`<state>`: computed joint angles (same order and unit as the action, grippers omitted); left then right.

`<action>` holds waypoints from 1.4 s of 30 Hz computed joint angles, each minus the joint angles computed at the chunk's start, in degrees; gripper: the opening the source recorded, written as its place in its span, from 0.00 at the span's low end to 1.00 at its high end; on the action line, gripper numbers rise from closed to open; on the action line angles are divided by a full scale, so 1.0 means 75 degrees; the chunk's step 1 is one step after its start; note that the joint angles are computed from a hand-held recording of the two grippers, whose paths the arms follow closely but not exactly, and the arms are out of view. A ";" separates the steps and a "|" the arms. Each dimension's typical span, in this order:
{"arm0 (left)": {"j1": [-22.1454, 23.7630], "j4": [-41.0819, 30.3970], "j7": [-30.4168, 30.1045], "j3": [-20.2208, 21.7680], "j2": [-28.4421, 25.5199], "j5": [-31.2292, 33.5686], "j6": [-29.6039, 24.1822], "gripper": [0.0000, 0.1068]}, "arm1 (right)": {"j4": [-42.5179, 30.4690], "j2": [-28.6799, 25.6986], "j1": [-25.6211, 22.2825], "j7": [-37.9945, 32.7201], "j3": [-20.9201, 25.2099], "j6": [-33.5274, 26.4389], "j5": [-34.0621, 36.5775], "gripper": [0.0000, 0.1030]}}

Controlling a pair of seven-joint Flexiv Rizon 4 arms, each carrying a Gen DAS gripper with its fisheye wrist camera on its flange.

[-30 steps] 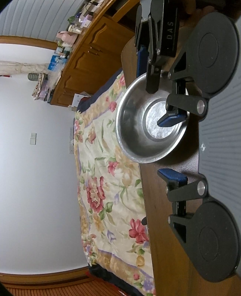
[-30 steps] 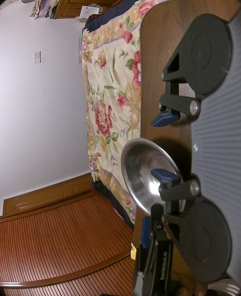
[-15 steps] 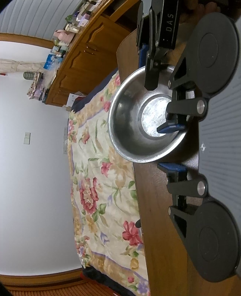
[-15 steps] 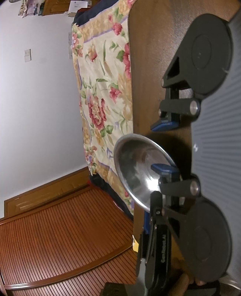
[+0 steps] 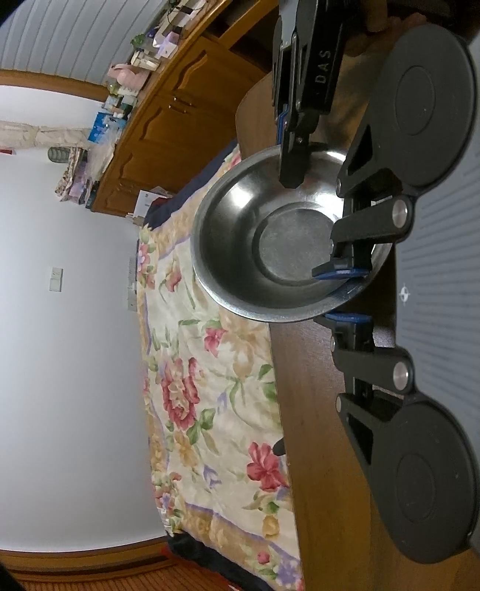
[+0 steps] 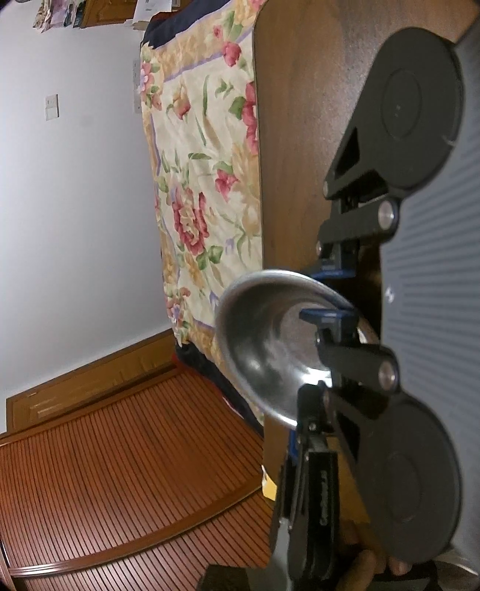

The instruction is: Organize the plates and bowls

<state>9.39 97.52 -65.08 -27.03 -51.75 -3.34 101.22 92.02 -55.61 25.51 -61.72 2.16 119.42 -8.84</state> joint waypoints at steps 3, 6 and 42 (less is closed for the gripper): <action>0.0201 0.0187 0.0028 -0.0230 0.0132 0.0140 0.0099 0.18 | 0.0071 0.0085 0.0034 -0.0017 -0.0027 0.0076 0.0071 0.14; 0.0447 0.0446 0.0088 -0.0498 0.0292 0.0392 0.0260 0.18 | 0.0256 0.0267 0.0164 -0.0097 -0.0144 0.0163 0.0268 0.14; 0.2874 0.3498 -0.1794 -0.2304 0.1988 0.3488 0.2009 0.18 | 0.2685 0.2815 0.3660 -0.3384 -0.2196 0.0439 0.5205 0.14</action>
<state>30.95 123.76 -78.53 -44.31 -36.84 22.82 116.29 112.16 -34.49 52.95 -87.09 -14.31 122.71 30.20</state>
